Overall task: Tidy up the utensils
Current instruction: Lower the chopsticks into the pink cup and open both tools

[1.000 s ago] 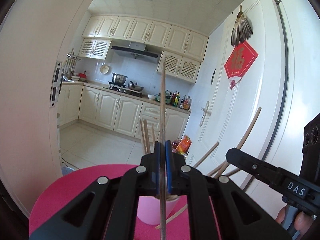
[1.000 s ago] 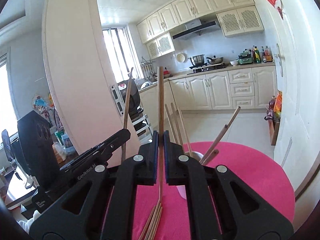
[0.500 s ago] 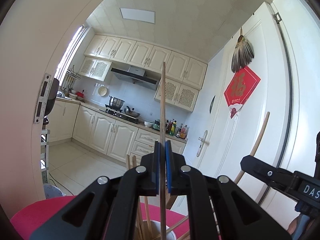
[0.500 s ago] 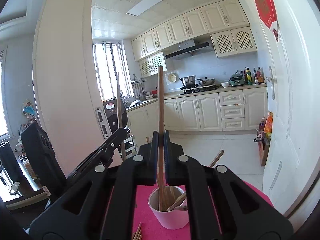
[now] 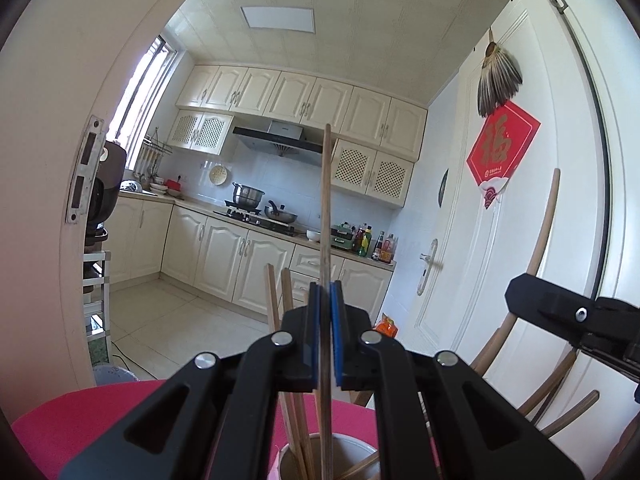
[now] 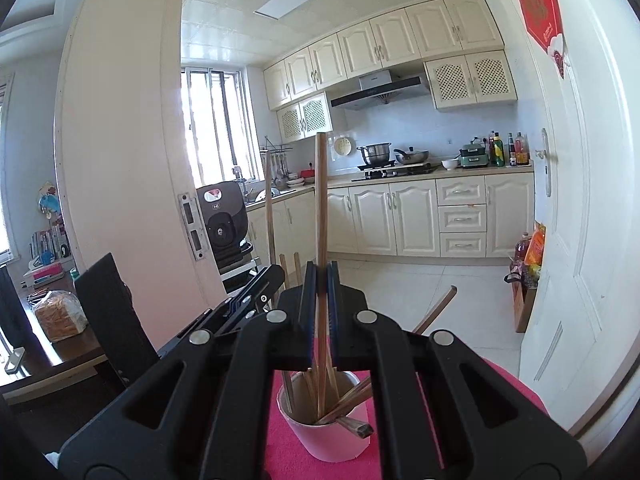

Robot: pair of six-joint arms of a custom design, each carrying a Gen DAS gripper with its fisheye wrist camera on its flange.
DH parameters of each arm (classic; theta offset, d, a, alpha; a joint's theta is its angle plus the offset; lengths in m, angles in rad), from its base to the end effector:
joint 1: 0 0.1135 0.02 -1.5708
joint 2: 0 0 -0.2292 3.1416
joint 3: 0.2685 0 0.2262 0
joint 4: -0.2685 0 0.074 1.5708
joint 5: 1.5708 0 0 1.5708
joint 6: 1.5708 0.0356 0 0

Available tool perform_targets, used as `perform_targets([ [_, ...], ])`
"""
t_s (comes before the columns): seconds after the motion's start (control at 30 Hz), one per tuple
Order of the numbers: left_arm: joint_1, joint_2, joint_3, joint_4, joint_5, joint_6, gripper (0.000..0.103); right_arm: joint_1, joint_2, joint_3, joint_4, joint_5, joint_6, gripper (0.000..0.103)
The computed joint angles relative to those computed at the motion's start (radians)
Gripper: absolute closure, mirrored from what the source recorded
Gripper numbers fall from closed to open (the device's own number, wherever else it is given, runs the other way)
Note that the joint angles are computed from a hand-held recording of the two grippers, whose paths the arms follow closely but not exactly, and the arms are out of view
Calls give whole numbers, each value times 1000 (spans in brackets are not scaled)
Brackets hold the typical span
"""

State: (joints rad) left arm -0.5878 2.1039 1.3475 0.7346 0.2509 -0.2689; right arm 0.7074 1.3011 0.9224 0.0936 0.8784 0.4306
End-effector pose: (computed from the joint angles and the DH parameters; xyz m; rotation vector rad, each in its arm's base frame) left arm 0.3652 -0.2540 0.2025 0.4624 1.5948 -0.8589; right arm 0.2280 0.1589 0.2823 0.3479 1.7164 0.0128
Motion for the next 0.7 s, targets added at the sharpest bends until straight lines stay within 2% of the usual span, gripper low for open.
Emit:
perform_targets([
  [0.23,19,2,-57,35,-1,7,97,8,23,21,-31,-9,26,98],
  [0.43,39,-27,-78,-14,59,9,96,9,26,32,-68,-6,45,98],
  [0.47,44,-38,-83,-25,77,11,89,11,28,33,-69,-4,49,98],
  [0.5,48,-50,-90,-35,84,10,72,13,29,38,-77,-1,53,97],
  [0.57,54,-77,-124,-17,77,9,67,18,31,44,-85,4,55,97],
  [0.7,71,-136,-157,-66,85,25,59,31,38,63,-113,10,61,97],
])
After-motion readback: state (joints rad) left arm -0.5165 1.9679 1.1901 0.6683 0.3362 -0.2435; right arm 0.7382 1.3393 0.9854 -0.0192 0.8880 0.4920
